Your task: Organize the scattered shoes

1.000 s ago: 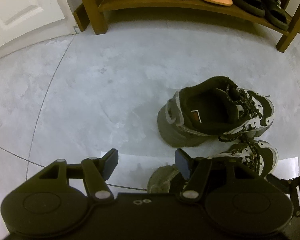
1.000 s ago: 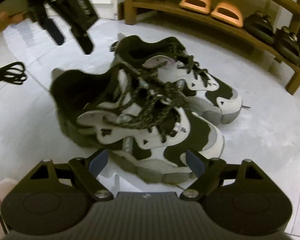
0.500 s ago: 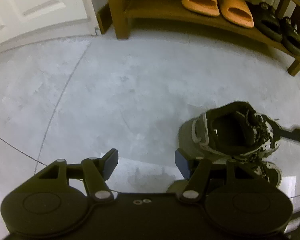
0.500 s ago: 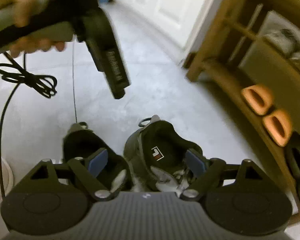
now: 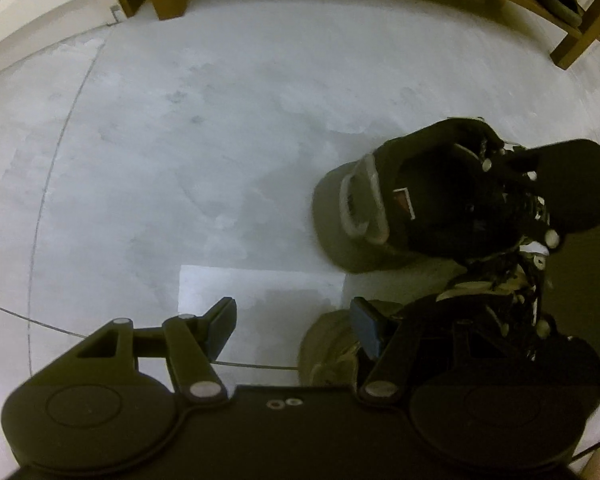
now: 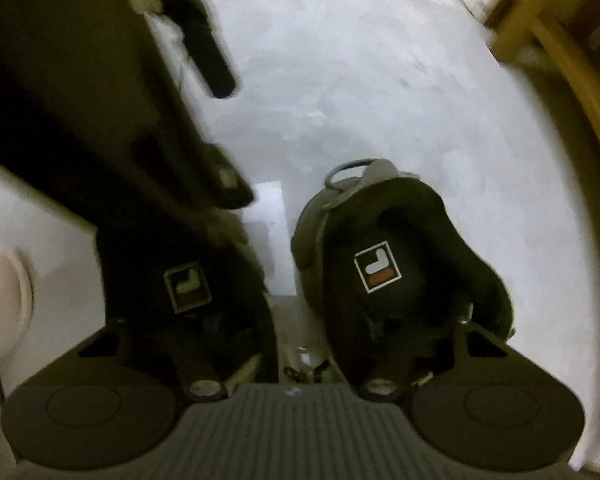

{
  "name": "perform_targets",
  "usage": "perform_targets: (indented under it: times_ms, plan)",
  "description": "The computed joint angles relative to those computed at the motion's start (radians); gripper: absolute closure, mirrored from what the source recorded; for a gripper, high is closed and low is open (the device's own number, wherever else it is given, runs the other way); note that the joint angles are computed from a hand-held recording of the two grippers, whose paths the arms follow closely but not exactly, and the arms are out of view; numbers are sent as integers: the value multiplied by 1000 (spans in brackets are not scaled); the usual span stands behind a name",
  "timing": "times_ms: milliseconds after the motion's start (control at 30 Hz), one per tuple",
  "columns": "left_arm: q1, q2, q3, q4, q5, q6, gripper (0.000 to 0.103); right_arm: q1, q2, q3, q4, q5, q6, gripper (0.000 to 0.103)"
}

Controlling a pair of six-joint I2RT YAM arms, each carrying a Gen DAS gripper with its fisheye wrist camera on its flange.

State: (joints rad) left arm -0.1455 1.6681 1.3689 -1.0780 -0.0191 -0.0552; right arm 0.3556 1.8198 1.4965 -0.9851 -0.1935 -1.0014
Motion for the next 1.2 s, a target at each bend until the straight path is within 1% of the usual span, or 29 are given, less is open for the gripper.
perform_targets:
  times_ms: [33,100,167,233,267,300,333,367,400,433,467,500,567,600,633,700,733,767,800,833,867,900,967,1000,1033,1100,1133,1167,1200]
  plan:
    - [-7,0,-1,2,-4,-14,40,-6,-14,-16,6,-4,-23,63]
    - [-10,4,8,-13,0,-21,40,-37,-55,-59,9,-11,-113,64]
    - [-29,-7,12,-25,28,-47,40,-73,-55,-47,-32,-1,-191,65]
    - [-78,-47,-11,-12,34,-108,40,-117,-50,-23,-80,19,-282,66]
    - [-87,-53,-15,-8,32,-121,40,-148,-49,-11,-105,34,-349,67]
    - [-115,-68,-26,-1,30,-157,40,-174,-52,-9,-120,44,-407,68]
    - [-142,-79,-34,3,40,-181,41,-234,-61,-10,-147,70,-546,68]
    - [-171,-85,-39,6,58,-205,41,-276,-65,-8,-162,90,-639,69]
    - [-204,-83,-39,3,101,-223,41,-303,-72,-14,-164,113,-694,69]
    - [-229,-80,-38,3,136,-237,41,-352,-88,-32,-160,156,-791,69]
    - [-237,-78,-35,1,143,-245,41,-397,-109,-60,-143,194,-863,69]
    - [-271,-74,-35,8,166,-283,41,-462,-140,-103,-112,240,-954,69]
    - [-349,-68,-38,36,165,-357,41,-545,-175,-148,-76,276,-1030,68]
    - [-383,-56,-28,39,162,-374,41,-572,-195,-175,-50,286,-1025,67]
    - [-428,-30,-6,39,167,-384,41,-625,-242,-234,6,292,-1001,61]
    - [-459,-1,25,37,179,-370,41,-691,-324,-311,78,242,-923,52]
    - [-480,18,51,34,183,-350,41,-719,-354,-326,83,203,-882,43]
    - [-495,30,74,35,179,-327,41,-747,-383,-340,89,165,-839,38]
    - [-499,36,86,38,170,-312,41,-783,-422,-355,93,119,-780,35]
    - [-501,43,98,39,162,-296,41,-831,-486,-375,101,57,-689,30]
    - [-500,54,112,38,156,-273,41,-865,-536,-391,116,11,-624,28]
    - [-498,65,126,37,150,-250,41,-880,-558,-394,115,-4,-592,26]
    - [-491,89,157,29,146,-216,41,-939,-655,-398,107,-53,-436,18]
    - [-486,102,176,21,145,-203,40,-951,-689,-396,103,-57,-357,17]
    - [-484,119,203,9,143,-193,40,-925,-693,-382,79,-17,-247,15]
    - [-476,144,240,-2,133,-162,40,-859,-655,-301,-50,86,109,14]
    - [-469,156,245,12,122,-142,40,-842,-613,-250,-135,105,305,14]
    - [-463,167,249,26,109,-121,40,-855,-566,-214,-214,81,508,14]
    - [-455,169,246,43,90,-97,40,-870,-558,-217,-227,63,673,14]
